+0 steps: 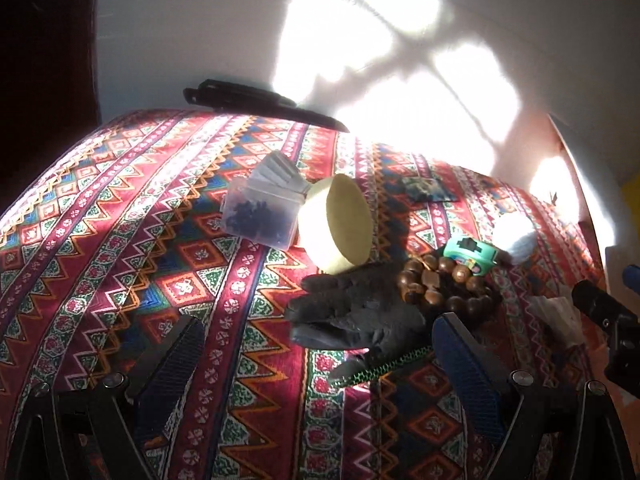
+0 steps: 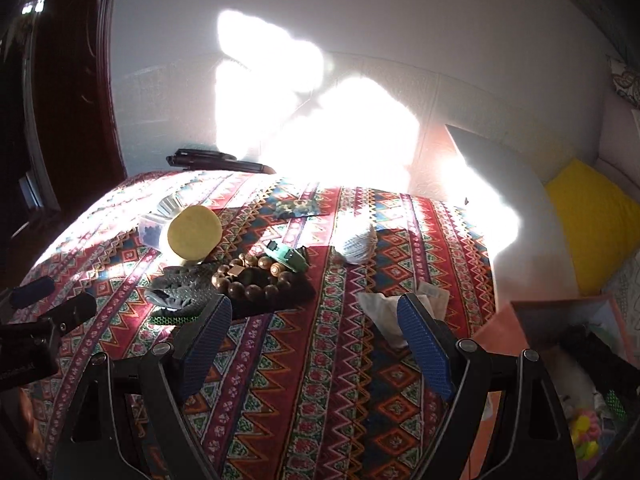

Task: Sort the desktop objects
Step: 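Grasp the yellow disc with the left tool while the right tool grasps the green item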

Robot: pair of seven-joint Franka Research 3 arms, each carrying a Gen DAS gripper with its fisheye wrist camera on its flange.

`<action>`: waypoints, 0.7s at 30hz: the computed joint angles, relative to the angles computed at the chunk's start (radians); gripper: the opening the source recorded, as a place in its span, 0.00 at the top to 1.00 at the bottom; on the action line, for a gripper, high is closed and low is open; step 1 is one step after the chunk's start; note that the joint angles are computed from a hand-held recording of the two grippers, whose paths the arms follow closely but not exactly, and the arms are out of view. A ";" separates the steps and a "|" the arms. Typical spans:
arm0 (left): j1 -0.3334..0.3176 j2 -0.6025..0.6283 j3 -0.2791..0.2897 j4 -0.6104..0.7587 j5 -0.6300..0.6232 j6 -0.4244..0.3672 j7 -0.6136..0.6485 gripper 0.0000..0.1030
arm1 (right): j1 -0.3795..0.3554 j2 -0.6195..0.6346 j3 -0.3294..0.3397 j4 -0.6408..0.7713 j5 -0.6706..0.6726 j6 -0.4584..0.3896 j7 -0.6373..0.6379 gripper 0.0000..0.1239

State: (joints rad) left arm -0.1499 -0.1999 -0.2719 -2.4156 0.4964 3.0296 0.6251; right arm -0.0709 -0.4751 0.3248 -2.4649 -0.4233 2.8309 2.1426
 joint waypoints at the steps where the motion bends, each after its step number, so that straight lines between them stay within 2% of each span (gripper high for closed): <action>1: -0.001 0.048 0.011 0.032 -0.013 0.006 0.013 0.07 | -0.049 0.061 0.042 0.044 -0.049 0.004 0.023 0.31; 3: 0.009 0.140 0.012 0.108 0.012 -0.010 -0.007 0.07 | -0.107 0.182 0.089 0.127 -0.161 0.004 0.081 0.31; 5: 0.002 0.234 0.026 0.198 0.080 -0.044 -0.062 0.07 | -0.134 0.306 0.113 0.212 -0.268 0.002 0.138 0.30; 7: -0.019 0.326 0.043 0.281 0.035 -0.062 -0.023 0.07 | -0.139 0.423 0.124 0.303 -0.406 -0.026 0.206 0.30; 9: -0.024 0.413 0.034 0.365 -0.054 -0.081 0.056 0.08 | -0.112 0.531 0.112 0.396 -0.536 -0.076 0.256 0.30; 10: -0.034 0.451 0.037 0.405 -0.074 -0.090 0.080 0.17 | -0.091 0.578 0.099 0.438 -0.595 -0.105 0.272 0.37; 11: -0.058 0.480 0.057 0.441 -0.065 -0.097 0.082 0.29 | -0.077 0.619 0.090 0.472 -0.584 -0.121 0.230 0.49; 12: -0.081 0.498 0.073 0.467 -0.053 -0.101 0.085 0.40 | -0.085 0.650 0.100 0.492 -0.520 -0.121 0.158 0.79; 14: -0.141 0.499 0.120 0.494 0.001 -0.133 0.044 0.45 | -0.050 0.651 0.052 0.485 -0.554 -0.096 0.189 0.81; 16: -0.181 0.442 0.158 0.444 0.074 -0.111 -0.037 0.46 | -0.049 0.614 0.028 0.436 -0.516 -0.033 0.184 0.81; 19: -0.193 0.300 0.163 0.315 0.200 -0.074 -0.137 0.46 | -0.056 0.500 0.002 0.304 -0.339 0.072 0.100 0.82; 21: -0.183 0.176 0.136 0.210 0.255 -0.082 -0.178 0.46 | -0.025 0.400 -0.028 0.199 -0.122 0.116 -0.052 0.82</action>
State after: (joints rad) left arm -0.3328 -0.0244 -0.1356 -2.2055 0.7512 2.9476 0.4467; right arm -0.0957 -0.0748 0.2965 -2.2654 -0.5451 2.9464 2.0904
